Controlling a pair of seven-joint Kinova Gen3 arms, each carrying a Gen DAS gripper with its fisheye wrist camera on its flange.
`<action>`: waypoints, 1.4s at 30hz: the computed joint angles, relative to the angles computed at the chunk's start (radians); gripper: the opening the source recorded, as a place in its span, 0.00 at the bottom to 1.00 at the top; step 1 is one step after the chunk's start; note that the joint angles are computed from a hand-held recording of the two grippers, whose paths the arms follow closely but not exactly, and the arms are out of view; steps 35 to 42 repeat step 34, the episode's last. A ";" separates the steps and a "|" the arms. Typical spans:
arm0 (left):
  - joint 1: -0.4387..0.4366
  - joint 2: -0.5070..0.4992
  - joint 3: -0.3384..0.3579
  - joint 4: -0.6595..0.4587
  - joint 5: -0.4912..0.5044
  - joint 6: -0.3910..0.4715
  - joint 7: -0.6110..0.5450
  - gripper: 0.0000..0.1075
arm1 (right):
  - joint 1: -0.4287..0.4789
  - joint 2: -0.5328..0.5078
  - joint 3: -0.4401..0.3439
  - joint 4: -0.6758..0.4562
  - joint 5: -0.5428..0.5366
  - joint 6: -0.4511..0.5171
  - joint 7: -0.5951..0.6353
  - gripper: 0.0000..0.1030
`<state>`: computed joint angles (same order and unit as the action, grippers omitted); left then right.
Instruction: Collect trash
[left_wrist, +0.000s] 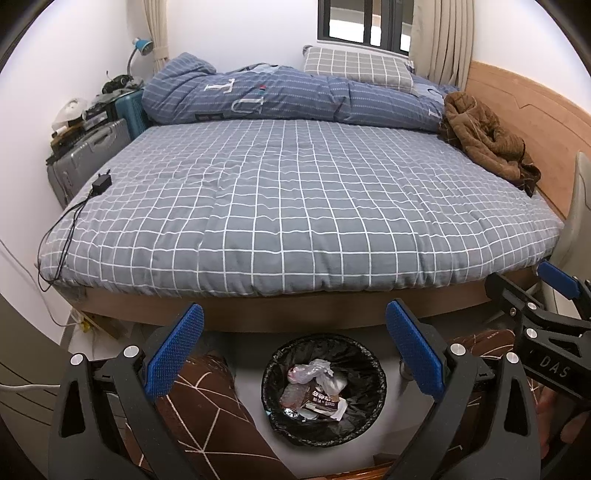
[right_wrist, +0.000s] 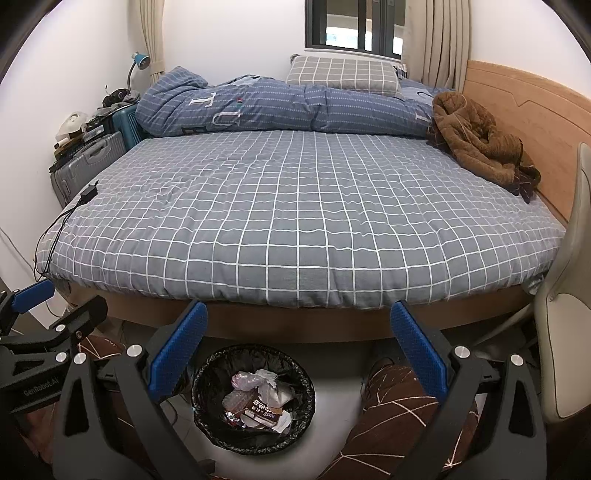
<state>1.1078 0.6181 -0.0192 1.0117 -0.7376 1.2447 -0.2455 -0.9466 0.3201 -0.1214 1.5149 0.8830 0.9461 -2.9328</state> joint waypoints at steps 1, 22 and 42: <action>0.000 -0.001 0.000 0.003 0.000 -0.002 0.003 0.90 | 0.000 0.000 0.000 0.000 0.000 0.000 -0.001 0.93; 0.003 0.022 -0.006 -0.026 0.011 0.034 -0.009 0.90 | 0.000 -0.001 -0.001 0.007 0.004 -0.004 -0.005 0.93; 0.000 0.022 -0.006 -0.022 0.016 0.023 -0.024 0.90 | -0.002 0.001 -0.001 0.007 0.004 -0.004 -0.009 0.93</action>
